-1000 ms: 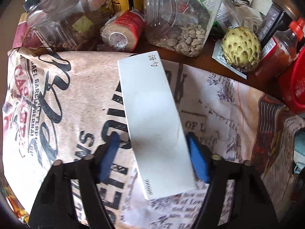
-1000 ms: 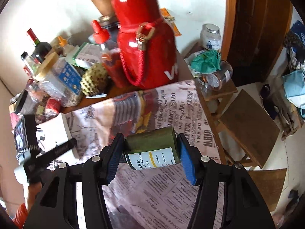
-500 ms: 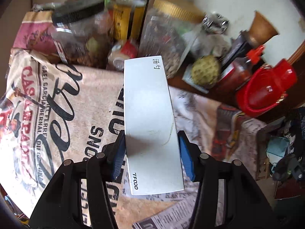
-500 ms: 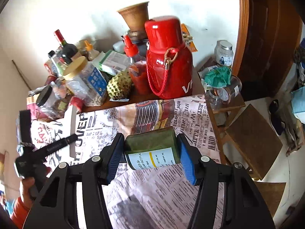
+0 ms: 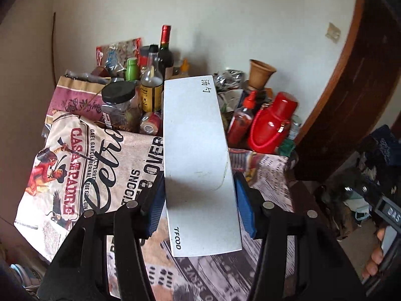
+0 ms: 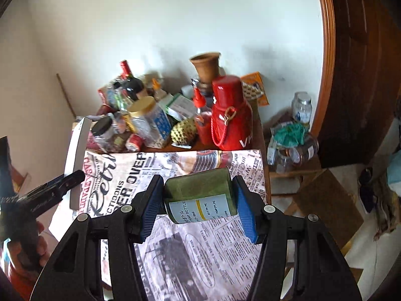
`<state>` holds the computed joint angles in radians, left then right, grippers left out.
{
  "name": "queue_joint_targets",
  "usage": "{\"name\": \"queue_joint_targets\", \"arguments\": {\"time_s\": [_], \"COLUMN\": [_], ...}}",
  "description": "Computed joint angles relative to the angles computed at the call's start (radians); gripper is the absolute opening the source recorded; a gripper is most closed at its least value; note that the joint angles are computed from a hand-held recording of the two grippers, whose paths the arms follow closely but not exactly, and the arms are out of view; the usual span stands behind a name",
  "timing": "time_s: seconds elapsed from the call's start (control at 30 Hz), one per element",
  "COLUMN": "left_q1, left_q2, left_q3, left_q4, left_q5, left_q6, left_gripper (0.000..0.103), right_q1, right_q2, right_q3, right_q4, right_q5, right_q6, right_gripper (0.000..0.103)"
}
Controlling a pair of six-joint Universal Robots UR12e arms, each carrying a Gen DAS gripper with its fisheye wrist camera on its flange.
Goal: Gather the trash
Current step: 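Lift the white box and green bottle and carry them down over the bin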
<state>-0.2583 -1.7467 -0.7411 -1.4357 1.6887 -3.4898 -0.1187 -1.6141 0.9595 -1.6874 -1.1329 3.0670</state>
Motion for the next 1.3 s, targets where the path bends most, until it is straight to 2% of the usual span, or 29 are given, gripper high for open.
{"name": "queue_joint_targets", "arguments": {"time_s": [0.2, 0.43, 0.63, 0.77, 1.0, 1.13, 1.3], "left_q1": [-0.024, -0.009, 0.041, 0.099, 0.22, 0.279, 0.3], "left_q2": [0.059, 0.155, 0.275, 0.38, 0.536, 0.588, 0.612], "left_q3": [-0.044, -0.134, -0.255, -0.345, -0.468, -0.497, -0.511], "left_q4": [0.035, 0.077, 0.084, 0.056, 0.001, -0.055, -0.127], "left_q5": [0.009, -0.02, -0.074, -0.134, -0.257, -0.323, -0.361], "left_q6": [0.052, 0.082, 0.145, 0.204, 0.32, 0.363, 0.372], "left_gripper": [0.052, 0.052, 0.052, 0.052, 0.052, 0.052, 0.05], "right_q1": [-0.006, 0.037, 0.129, 0.203, 0.37, 0.436, 0.468], "right_q2": [-0.047, -0.097, -0.164, -0.217, -0.285, -0.298, -0.309], "right_q3": [0.018, 0.045, 0.106, 0.154, 0.23, 0.239, 0.244], "right_q4": [-0.023, -0.042, -0.079, -0.078, -0.105, -0.077, -0.016], "right_q5": [0.025, -0.015, -0.107, -0.161, -0.329, -0.388, -0.404], "right_q6": [0.002, 0.051, 0.13, 0.201, 0.309, 0.349, 0.366], "right_gripper": [0.053, 0.053, 0.052, 0.052, 0.052, 0.052, 0.052]}}
